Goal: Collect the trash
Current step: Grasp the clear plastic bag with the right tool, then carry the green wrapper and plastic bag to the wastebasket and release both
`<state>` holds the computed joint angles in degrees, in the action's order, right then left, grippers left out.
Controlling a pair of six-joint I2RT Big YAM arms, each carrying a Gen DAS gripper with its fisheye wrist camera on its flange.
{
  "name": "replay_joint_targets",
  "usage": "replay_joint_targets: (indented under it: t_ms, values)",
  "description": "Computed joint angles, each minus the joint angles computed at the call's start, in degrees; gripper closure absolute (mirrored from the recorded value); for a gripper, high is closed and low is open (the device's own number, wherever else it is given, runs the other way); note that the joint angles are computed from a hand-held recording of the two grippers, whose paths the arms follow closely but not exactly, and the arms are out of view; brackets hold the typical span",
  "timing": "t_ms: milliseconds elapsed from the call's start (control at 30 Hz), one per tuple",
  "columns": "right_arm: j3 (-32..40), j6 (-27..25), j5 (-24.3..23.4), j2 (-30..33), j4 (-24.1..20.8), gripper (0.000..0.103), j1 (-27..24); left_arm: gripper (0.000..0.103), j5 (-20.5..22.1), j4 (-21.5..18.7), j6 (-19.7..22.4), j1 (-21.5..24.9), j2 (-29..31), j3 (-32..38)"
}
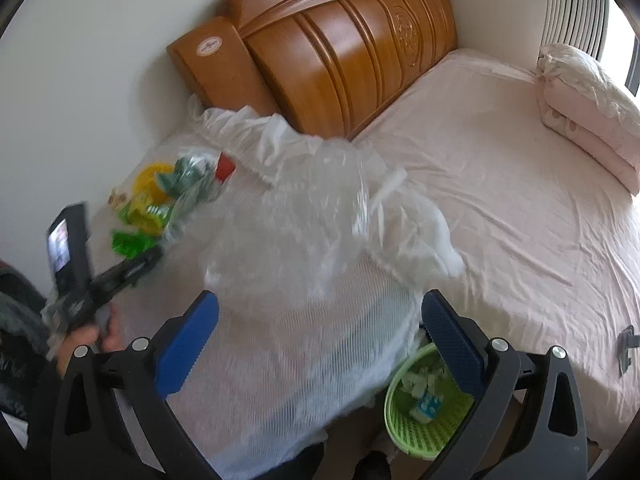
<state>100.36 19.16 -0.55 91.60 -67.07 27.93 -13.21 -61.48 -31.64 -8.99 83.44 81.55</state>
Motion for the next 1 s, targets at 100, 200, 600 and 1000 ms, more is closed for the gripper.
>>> replay_joint_targets:
  t_ms: [100,200,600,1000]
  values:
    - [2.7,2.1,1.2,4.7,0.6,0.002,-0.8,0.051,-0.1,-0.7,-0.9,-0.5,-1.4,0.0]
    - [5.5,5.6,-2.1,9.4,-0.2,0.008,-2.2,0.051,-0.9,-2.3,-1.8,-1.5,-3.6,0.1]
    - [-1.2,8.1,-13.0,3.9,4.3,0.093,-5.5,0.051,-1.8,-7.8,-5.4,-9.2,-11.8,-0.3]
    - [-14.8,-1.1,-3.2,-20.5,3.5,0.093,-14.4,0.051,2.3,-7.6,-1.3,-24.5,-7.4,7.4]
